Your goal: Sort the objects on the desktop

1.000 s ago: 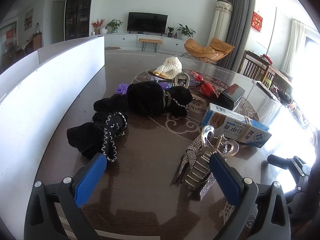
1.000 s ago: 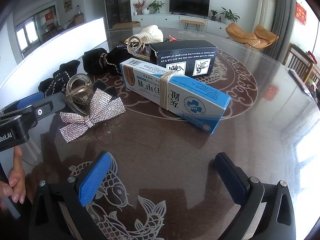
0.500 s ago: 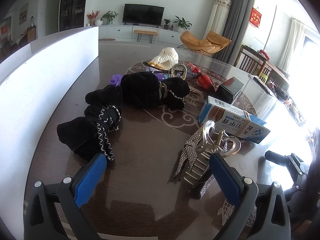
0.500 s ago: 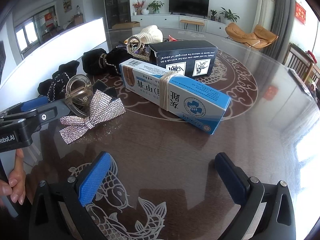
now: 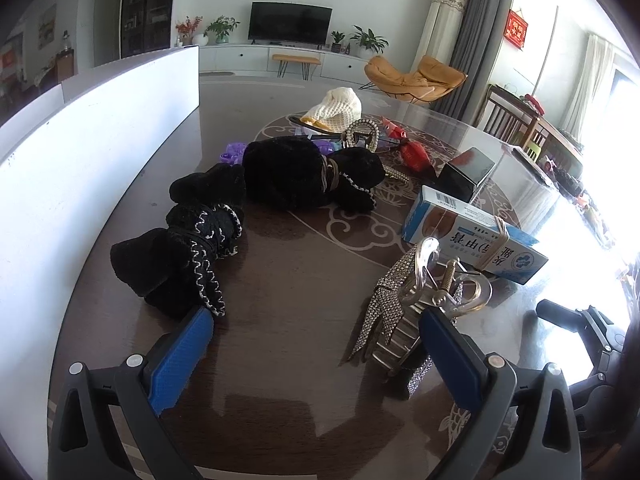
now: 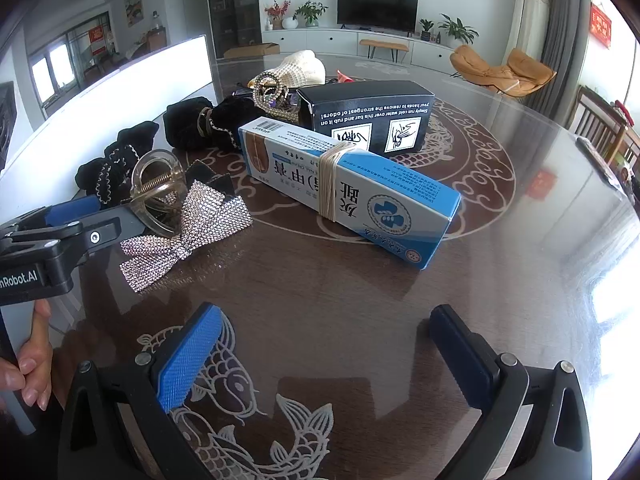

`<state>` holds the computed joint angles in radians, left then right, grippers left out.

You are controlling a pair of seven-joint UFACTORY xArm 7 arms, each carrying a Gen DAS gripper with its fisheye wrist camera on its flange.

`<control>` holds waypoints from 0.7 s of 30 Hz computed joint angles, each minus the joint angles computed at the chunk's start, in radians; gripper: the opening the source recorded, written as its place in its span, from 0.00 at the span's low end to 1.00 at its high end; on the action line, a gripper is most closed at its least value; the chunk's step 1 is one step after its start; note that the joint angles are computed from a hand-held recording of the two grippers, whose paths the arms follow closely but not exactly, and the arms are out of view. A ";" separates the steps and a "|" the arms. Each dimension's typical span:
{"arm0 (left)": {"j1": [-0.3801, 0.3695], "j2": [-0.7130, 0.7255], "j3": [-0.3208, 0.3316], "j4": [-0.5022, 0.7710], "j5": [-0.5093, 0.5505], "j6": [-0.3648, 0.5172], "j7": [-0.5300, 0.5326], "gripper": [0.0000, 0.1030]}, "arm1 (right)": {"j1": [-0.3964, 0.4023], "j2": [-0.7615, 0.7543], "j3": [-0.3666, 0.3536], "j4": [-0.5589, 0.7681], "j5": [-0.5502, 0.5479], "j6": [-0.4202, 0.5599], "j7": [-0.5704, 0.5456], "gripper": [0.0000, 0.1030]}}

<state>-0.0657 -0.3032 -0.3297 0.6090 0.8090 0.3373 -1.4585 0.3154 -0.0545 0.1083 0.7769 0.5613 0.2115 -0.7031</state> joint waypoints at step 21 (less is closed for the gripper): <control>-0.062 -0.292 0.057 -0.265 -0.358 -0.057 0.214 1.00 | -0.002 0.001 0.004 -0.005 -0.016 -0.017 0.032 1.00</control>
